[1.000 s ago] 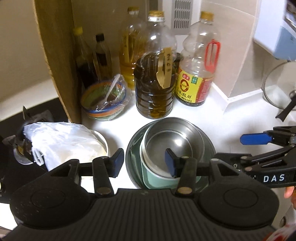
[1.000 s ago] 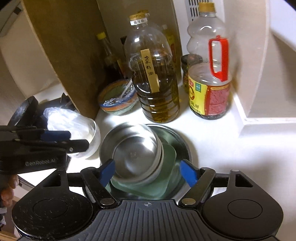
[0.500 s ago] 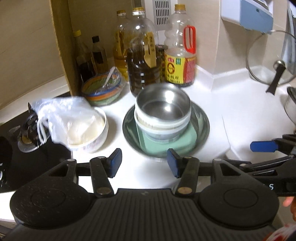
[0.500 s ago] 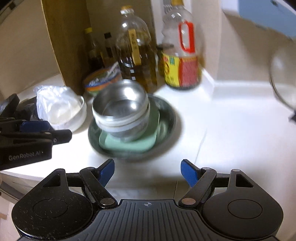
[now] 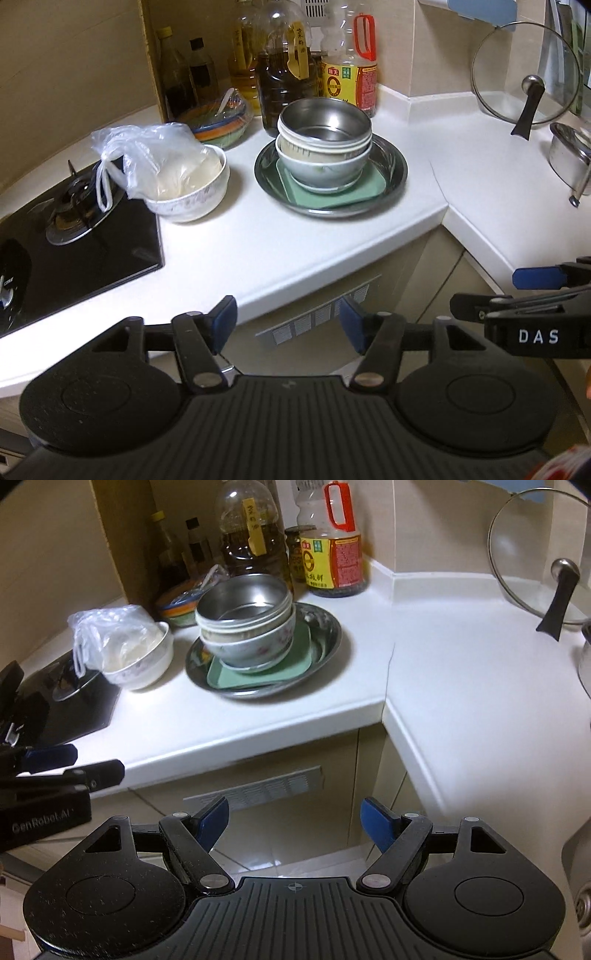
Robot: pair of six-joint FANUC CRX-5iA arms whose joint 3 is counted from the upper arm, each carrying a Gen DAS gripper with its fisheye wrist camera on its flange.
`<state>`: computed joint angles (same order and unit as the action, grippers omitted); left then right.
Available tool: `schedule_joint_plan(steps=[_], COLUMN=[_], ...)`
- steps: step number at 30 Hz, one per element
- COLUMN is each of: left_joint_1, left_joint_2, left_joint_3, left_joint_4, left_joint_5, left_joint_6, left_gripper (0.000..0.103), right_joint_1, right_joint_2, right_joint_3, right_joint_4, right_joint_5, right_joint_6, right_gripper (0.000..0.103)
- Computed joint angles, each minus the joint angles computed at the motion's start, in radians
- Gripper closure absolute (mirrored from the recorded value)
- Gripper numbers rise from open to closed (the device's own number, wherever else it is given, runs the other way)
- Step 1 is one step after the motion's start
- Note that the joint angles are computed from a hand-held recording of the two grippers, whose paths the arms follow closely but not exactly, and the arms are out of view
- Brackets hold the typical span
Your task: Organize plates and bowls
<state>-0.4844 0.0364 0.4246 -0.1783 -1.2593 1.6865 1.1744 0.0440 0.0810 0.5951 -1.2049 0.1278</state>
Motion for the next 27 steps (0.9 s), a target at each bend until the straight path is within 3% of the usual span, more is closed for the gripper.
schedule_joint_plan(steps=[9,15,27], left_joint_1=[-0.032,-0.075,-0.141], left_joint_2=[-0.045,-0.046,-0.045], left_joint_3=[-0.039,-0.013,0.022], left_joint_4=[-0.035,-0.089,-0.138], left_joint_5=[-0.009,-0.039,-0.093], left_joint_6=[0.073,0.162,0.231], left_gripper=[0.023,0.022,0.022], right_joint_1=[0.039,0.048,0.061], right_joint_2=[-0.039,-0.095,-0.169], right_joint_3=[-0.052,-0.108,-0.175], right_joint_4=[0.026,0.042,0.051], right_joint_5=[0.028,0.046,0.058], right_joint_6=[-0.024,-0.033,-0.052], right_gripper=[0.025,0.025,0.025])
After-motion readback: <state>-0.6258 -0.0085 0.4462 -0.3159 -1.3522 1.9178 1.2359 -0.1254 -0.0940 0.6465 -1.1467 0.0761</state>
